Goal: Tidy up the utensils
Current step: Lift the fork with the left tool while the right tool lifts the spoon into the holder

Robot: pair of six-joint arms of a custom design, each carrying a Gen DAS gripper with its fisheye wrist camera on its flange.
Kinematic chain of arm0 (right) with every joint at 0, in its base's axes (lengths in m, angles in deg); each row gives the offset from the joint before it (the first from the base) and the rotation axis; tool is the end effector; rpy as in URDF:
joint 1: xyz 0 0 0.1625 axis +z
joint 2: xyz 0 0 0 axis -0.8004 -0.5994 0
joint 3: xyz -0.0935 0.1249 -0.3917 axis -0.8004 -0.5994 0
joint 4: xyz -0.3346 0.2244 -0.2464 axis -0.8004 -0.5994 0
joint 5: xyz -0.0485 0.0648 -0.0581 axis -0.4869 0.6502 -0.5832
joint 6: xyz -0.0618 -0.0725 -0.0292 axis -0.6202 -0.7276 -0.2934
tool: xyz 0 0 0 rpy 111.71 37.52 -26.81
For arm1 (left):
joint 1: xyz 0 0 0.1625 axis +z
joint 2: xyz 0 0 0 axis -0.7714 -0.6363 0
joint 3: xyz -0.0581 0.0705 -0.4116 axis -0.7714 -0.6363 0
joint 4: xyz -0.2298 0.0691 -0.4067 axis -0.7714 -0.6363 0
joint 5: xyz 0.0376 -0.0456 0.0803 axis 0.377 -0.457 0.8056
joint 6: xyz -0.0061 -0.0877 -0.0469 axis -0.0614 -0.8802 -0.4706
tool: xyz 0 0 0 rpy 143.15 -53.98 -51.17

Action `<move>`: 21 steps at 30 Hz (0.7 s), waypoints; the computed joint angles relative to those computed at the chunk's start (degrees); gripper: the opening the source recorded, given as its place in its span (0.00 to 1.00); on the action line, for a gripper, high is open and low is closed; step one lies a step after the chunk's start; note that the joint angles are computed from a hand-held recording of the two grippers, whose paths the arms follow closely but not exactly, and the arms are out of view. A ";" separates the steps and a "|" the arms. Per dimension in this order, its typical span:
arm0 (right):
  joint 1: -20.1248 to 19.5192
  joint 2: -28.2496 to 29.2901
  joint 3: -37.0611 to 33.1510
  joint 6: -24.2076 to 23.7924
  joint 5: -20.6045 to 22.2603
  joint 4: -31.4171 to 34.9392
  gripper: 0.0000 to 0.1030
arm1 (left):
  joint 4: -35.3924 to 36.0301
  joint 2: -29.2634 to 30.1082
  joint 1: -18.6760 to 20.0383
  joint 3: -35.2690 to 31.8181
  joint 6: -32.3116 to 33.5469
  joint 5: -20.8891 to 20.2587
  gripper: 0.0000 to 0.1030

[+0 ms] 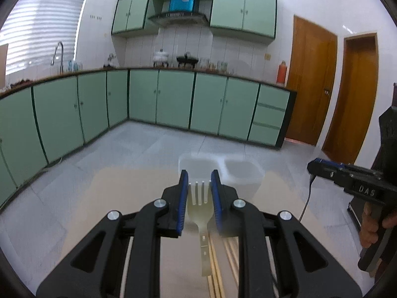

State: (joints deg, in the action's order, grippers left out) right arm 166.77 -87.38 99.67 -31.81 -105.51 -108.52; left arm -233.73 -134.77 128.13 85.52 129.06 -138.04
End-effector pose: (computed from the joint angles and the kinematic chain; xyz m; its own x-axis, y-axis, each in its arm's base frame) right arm 0.4023 -0.7366 0.0262 -0.8279 0.0007 0.5609 -0.4928 0.4767 -0.7280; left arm -0.0346 -0.8180 0.4138 -0.6717 0.5248 -0.5229 0.7361 0.3925 -0.5515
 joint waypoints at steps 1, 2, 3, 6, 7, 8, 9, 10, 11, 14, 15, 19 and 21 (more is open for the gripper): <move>0.09 0.05 -1.03 -0.68 0.72 0.42 0.26 | -0.06 0.32 -0.27 -0.74 -0.08 -0.56 0.17; 0.25 0.18 -1.96 -1.34 1.12 0.72 0.26 | -0.35 0.89 -0.63 -1.92 -0.12 -1.39 0.17; 0.47 0.58 -3.66 -2.62 1.51 1.03 0.26 | -0.69 1.53 -1.03 -3.15 -0.10 -2.15 0.17; 0.93 1.97 -8.37 -5.75 2.70 1.81 0.26 | -1.77 3.59 -2.14 -6.63 -0.06 -4.16 0.17; 1.00 2.45 -9.85 -6.20 3.07 2.26 0.26 | -2.16 4.60 -2.54 -8.07 -0.05 -4.76 0.17; 1.00 3.18 -12.00 -6.60 3.60 2.98 0.26 | -2.40 5.35 -2.86 -9.14 -0.06 -5.01 0.17; 0.98 3.73 -13.55 -6.78 3.87 3.58 0.26 | -2.48 6.40 -3.14 -10.57 -0.11 -5.48 0.17; 0.93 4.62 -15.80 -7.12 4.09 4.32 0.26 | -2.29 7.81 -3.46 -12.48 -0.34 -5.90 0.17; 0.86 5.49 -17.83 -7.51 4.11 5.01 0.26 | -1.99 9.05 -3.72 -14.06 -0.33 -5.90 0.17; 0.33 9.63 -25.62 -8.87 3.61 7.54 0.26 | -0.92 12.67 -4.06 -18.40 -0.84 -5.22 0.17; -0.10 10.81 -27.71 -8.59 3.96 8.43 0.26 | -0.89 14.06 -4.09 -19.74 -0.86 -4.65 0.17; -1.41 15.71 -35.98 -8.19 3.50 11.86 0.26 | -0.02 18.83 -3.72 -24.19 -0.36 -2.20 0.17; -2.07 17.57 -38.96 -7.38 3.14 13.97 0.26 | 0.29 20.50 -3.40 -25.62 0.09 -0.91 0.17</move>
